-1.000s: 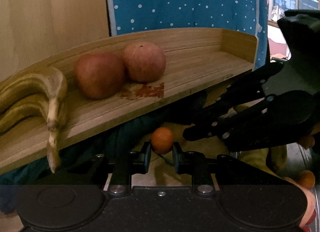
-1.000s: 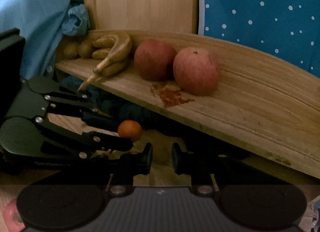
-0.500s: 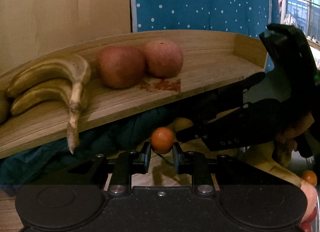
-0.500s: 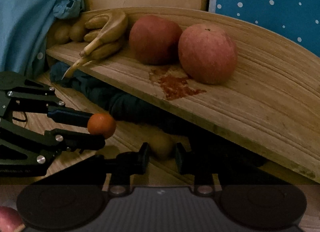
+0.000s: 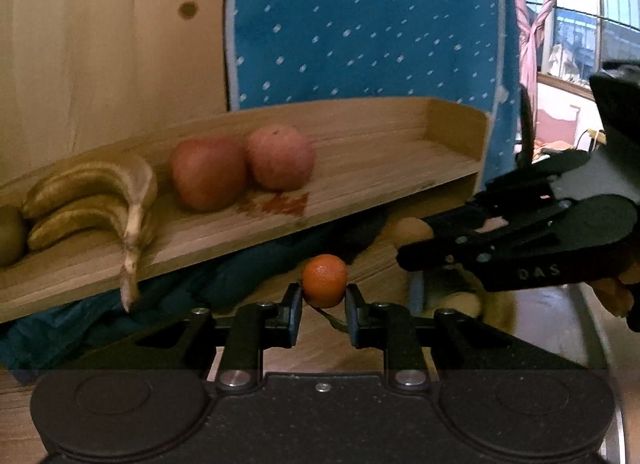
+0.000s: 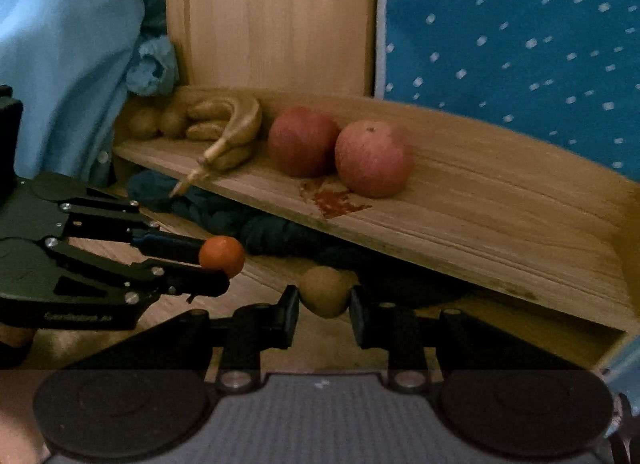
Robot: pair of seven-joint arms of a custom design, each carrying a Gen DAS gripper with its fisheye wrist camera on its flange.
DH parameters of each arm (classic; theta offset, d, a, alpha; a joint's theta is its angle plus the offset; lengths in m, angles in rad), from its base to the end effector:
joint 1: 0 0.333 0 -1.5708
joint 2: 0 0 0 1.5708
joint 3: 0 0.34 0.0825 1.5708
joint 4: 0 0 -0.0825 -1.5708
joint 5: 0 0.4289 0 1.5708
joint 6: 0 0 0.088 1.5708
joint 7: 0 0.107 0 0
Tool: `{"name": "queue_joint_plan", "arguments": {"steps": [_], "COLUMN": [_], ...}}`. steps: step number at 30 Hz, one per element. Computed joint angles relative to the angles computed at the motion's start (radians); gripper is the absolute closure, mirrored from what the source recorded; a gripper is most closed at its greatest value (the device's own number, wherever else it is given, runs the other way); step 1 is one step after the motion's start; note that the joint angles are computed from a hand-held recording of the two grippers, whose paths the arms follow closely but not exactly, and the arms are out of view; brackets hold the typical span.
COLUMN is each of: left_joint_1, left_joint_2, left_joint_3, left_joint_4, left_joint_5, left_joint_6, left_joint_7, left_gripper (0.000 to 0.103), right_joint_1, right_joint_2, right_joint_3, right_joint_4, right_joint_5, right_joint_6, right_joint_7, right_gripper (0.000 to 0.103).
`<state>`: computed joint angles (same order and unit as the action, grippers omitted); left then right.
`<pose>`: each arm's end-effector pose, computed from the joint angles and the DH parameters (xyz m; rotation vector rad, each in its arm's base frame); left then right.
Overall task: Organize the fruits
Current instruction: 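Carry the tangerine with the left tool while the right tool carries the kiwi to the tray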
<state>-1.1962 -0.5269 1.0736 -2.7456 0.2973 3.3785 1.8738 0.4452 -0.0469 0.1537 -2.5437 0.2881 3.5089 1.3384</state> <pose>0.4453 -0.0848 0.4043 -1.1393 2.1270 -1.1837 0.4516 0.2672 0.3982 -1.9093 1.1204 -0.6515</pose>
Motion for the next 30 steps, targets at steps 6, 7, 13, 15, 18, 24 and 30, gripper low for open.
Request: {"name": "queue_joint_plan", "arguments": {"steps": [6, 7, 13, 15, 18, 24, 30], "left_joint_1": [0.092, 0.103, 0.142, 0.141, 0.145, 0.114, 0.145], "left_joint_2": [-0.063, -0.075, -0.141, -0.156, -0.167, -0.156, -0.103], "left_joint_3": [-0.106, -0.119, -0.183, -0.194, -0.224, -0.248, -0.329], "left_joint_4": [-0.071, -0.083, -0.154, -0.172, -0.196, -0.211, -0.199], "left_joint_5": [0.023, 0.027, 0.039, 0.038, 0.018, -0.033, -0.059], "left_joint_6": [-0.001, -0.003, -0.011, -0.021, -0.045, -0.053, -0.056], "left_joint_7": [-0.016, -0.018, -0.029, -0.026, -0.025, 0.003, -0.023], "left_gripper": [0.079, 0.078, 0.078, 0.078, 0.078, 0.078, 0.078], "right_joint_1": [0.006, 0.004, 0.014, 0.023, 0.040, 0.070, 0.091], "right_joint_2": [-0.100, -0.114, -0.163, -0.171, -0.177, -0.184, -0.181], "right_joint_3": [0.067, 0.085, 0.171, 0.184, 0.191, 0.188, 0.170], "right_joint_4": [-0.108, -0.123, -0.190, -0.205, -0.222, -0.240, -0.254], "right_joint_5": [0.175, 0.213, 0.447, 0.506, 0.575, 0.675, 0.699], "right_joint_6": [0.056, 0.061, 0.103, 0.110, 0.121, 0.129, 0.125], "right_joint_7": [-0.093, -0.114, -0.220, -0.247, -0.275, -0.324, -0.325], "right_gripper": [0.072, 0.072, 0.072, 0.072, 0.072, 0.072, 0.072]}}
